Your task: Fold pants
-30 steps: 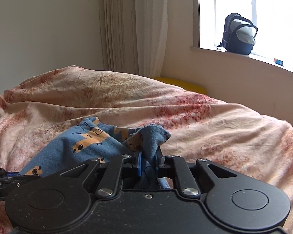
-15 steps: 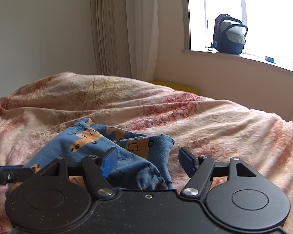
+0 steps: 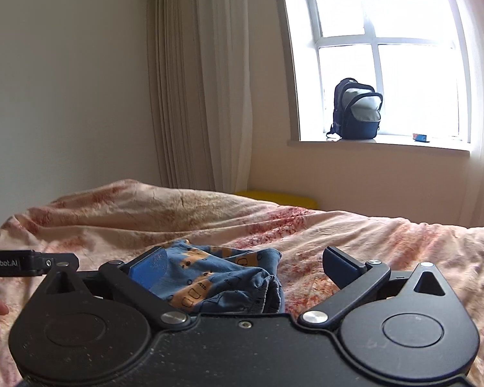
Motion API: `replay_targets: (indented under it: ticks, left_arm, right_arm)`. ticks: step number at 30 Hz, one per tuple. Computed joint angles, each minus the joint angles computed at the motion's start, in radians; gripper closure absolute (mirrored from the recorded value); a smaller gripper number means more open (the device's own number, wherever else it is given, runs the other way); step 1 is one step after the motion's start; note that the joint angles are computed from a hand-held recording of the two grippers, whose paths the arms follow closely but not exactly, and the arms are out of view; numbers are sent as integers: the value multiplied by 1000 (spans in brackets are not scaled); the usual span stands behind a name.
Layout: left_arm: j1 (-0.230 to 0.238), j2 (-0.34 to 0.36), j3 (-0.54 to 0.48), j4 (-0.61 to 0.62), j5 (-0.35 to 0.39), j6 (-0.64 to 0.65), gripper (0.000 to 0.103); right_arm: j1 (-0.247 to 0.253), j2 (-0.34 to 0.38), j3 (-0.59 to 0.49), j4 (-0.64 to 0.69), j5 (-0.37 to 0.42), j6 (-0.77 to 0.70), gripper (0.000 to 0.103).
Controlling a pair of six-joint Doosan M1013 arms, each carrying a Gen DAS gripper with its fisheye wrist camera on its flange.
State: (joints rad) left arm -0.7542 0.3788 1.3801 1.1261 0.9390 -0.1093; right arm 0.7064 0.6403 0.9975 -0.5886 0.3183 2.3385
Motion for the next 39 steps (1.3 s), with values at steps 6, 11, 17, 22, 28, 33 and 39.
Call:
replay_targets:
  ticks: [6,11,17,22,28,33,39]
  left_arm:
    - [-65,-20,27,-1,76,16,0]
    - [-97,-16,40,-14,128,33,0]
    - [-113,-15,66,-6,155,12,0]
    - [-116,-6,55,0,173,60,0]
    - [-114,-3,54,-7,167,74,0]
    - [-111,-1,47,-34,165,93,0]
    - [-112,9,22,-70,210,122,0]
  right_arm:
    - [21,-91,138,-155,-18,166,1]
    - [39,-144,235,-337,-12,368,1]
    - [49,-161,291,-439,10,459,1]
    - [46,-154,283,-331,4,355,1]
    - [45,-150,281,-318,2,343,1]
    - [44,-148,279,-296,2,327,1]
    - [42,-144,275,-260,3,291,1]
